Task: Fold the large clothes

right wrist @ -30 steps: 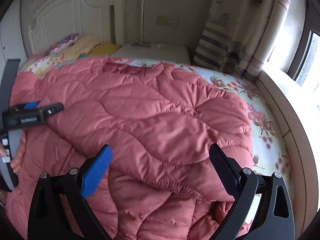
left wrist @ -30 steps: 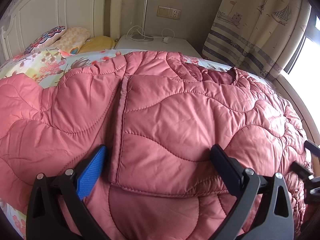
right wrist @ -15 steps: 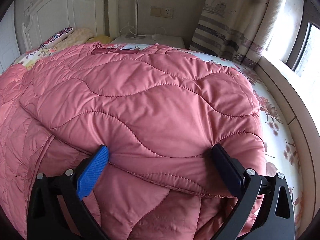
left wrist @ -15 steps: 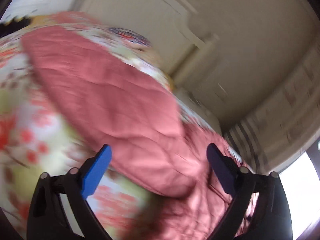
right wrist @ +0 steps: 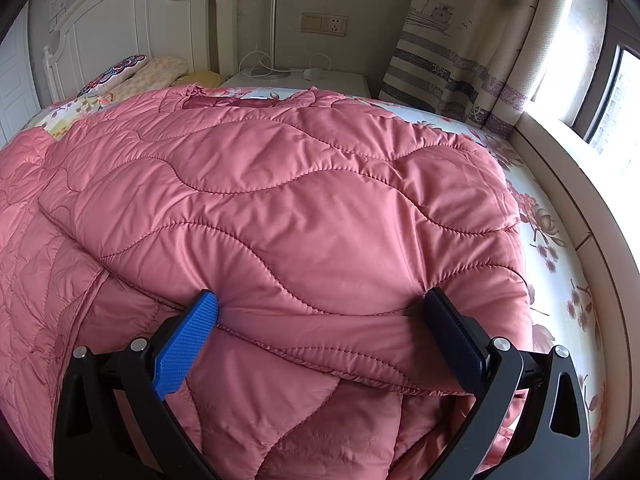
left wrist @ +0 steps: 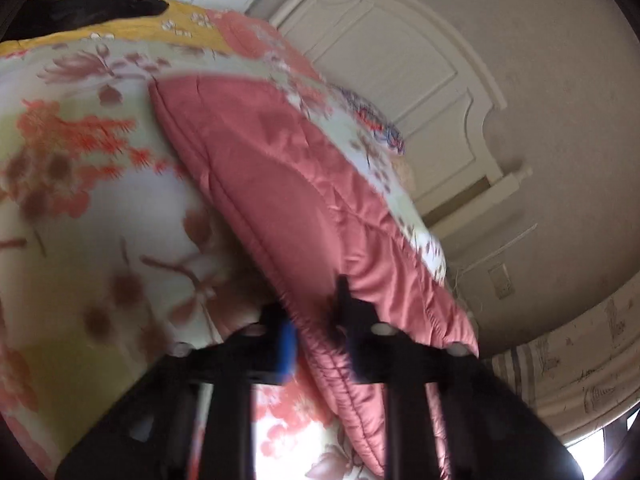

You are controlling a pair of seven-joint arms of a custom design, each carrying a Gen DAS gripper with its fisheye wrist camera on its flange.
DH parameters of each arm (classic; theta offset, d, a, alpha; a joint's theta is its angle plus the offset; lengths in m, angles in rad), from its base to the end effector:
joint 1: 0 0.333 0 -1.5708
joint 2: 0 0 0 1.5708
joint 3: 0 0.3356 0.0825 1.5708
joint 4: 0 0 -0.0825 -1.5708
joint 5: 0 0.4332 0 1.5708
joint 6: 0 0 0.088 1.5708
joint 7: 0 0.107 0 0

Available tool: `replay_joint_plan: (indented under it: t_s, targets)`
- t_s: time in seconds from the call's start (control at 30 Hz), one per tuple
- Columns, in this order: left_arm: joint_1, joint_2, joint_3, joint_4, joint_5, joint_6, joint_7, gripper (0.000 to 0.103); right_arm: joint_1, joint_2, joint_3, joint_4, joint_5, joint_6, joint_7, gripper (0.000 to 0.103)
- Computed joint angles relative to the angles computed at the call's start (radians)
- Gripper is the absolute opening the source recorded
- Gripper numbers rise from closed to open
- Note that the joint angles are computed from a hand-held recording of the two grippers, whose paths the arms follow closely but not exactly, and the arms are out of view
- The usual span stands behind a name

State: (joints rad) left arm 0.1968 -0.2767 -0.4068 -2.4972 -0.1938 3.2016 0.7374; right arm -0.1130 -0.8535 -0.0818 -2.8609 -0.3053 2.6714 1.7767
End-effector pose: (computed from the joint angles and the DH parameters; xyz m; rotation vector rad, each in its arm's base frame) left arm 0.5130 -0.1000 0.4841 -2.3733 0.9900 -1.2897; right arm 0.3587 -0.0602 0.4757 -1.7192 2.0374 -0.8001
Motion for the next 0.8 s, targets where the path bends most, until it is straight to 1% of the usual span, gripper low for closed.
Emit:
replay_joint_plan:
  t_s: [0.03,0.07,0.1,0.17,0.23,0.27,0.3,0.37,0.4,0.43,0.47,0.5,0.53,0.57,0.6,0.63,0.67,0.7,0.73,0.77,0.8]
  targets:
    - [0.053,-0.02,-0.061,-0.006,-0.008,0.014,0.0,0.01,0.0,0.0,0.0,0.0,0.0,0.0,0.0,0.098]
    - [0.115,-0.059,-0.143,-0.013,0.037,0.05,-0.039,0.009,0.0,-0.001,0.001,-0.001,0.0,-0.001,0.0,0.098]
    - [0.142,-0.094,-0.198,-0.015,0.041,0.082,-0.031,0.008,-0.001,-0.001,0.001,0.0,0.0,0.0,0.0,0.098]
    - [0.153,-0.136,-0.266,0.007,0.052,0.136,0.02,0.008,-0.001,-0.002,0.001,-0.001,0.0,-0.001,0.0,0.098]
    - [0.126,-0.144,-0.305,0.054,0.1,0.18,0.113,0.008,0.0,-0.002,0.0,-0.001,0.001,-0.001,-0.001,0.098]
    - [0.123,-0.14,-0.344,0.097,0.137,0.191,0.175,0.008,-0.001,-0.002,0.0,-0.001,0.001,-0.001,-0.001,0.098]
    - [0.1,-0.118,-0.362,0.139,0.175,0.199,0.232,0.008,0.0,-0.002,-0.001,-0.001,0.001,0.0,-0.001,0.098]
    - [-0.008,-0.041,-0.335,0.209,0.247,0.196,0.319,0.009,-0.001,-0.001,-0.001,-0.001,0.001,0.001,-0.002,0.098]
    - [-0.048,0.008,-0.338,0.255,0.276,0.169,0.36,0.009,-0.001,-0.001,-0.001,-0.001,0.002,0.0,-0.003,0.098]
    - [-0.053,0.075,-0.375,0.324,0.347,0.108,0.382,0.011,-0.001,-0.001,-0.001,-0.001,0.002,0.0,-0.003,0.098]
    - [-0.023,0.119,-0.42,0.375,0.456,0.059,0.335,0.014,0.0,0.0,-0.002,-0.001,0.003,0.002,-0.003,0.098]
    - [0.036,0.164,-0.485,0.421,0.63,0.018,0.217,0.023,0.002,-0.001,-0.001,-0.001,0.005,0.001,-0.001,0.098]
    - [0.086,0.245,-0.573,0.481,0.753,-0.063,0.156,0.034,0.003,0.0,-0.003,-0.001,0.007,0.002,-0.002,0.098]
    - [0.146,0.298,-0.658,0.505,0.835,-0.102,0.101,0.063,0.004,0.001,-0.005,-0.001,0.008,0.003,-0.003,0.098]
    - [0.181,0.345,-0.708,0.519,0.937,-0.118,0.018,0.075,0.005,0.0,-0.006,-0.002,0.01,0.003,-0.004,0.098]
    - [0.183,0.383,-0.723,0.523,0.992,-0.12,-0.035,0.077,0.006,-0.001,-0.008,-0.003,0.012,0.003,-0.005,0.098]
    - [0.163,0.387,-0.704,0.511,0.978,-0.105,-0.025,0.079,0.007,-0.001,-0.009,-0.003,0.014,0.004,-0.006,0.099]
    - [0.131,0.364,-0.672,0.487,0.893,-0.094,0.028,0.08,0.008,-0.001,-0.01,-0.004,0.016,0.004,-0.007,0.099]
    - [0.134,0.306,-0.668,0.429,0.738,-0.053,0.152,0.08,0.008,-0.002,-0.011,-0.004,0.018,0.005,-0.008,0.099]
    - [0.162,0.257,-0.699,0.387,0.562,-0.038,0.291,0.08,0.01,0.0,-0.014,-0.004,0.02,0.006,-0.01,0.099]
    - [0.171,0.218,-0.708,0.364,0.452,-0.037,0.373,0.082,0.011,0.001,-0.018,-0.004,0.023,0.007,-0.014,0.099]
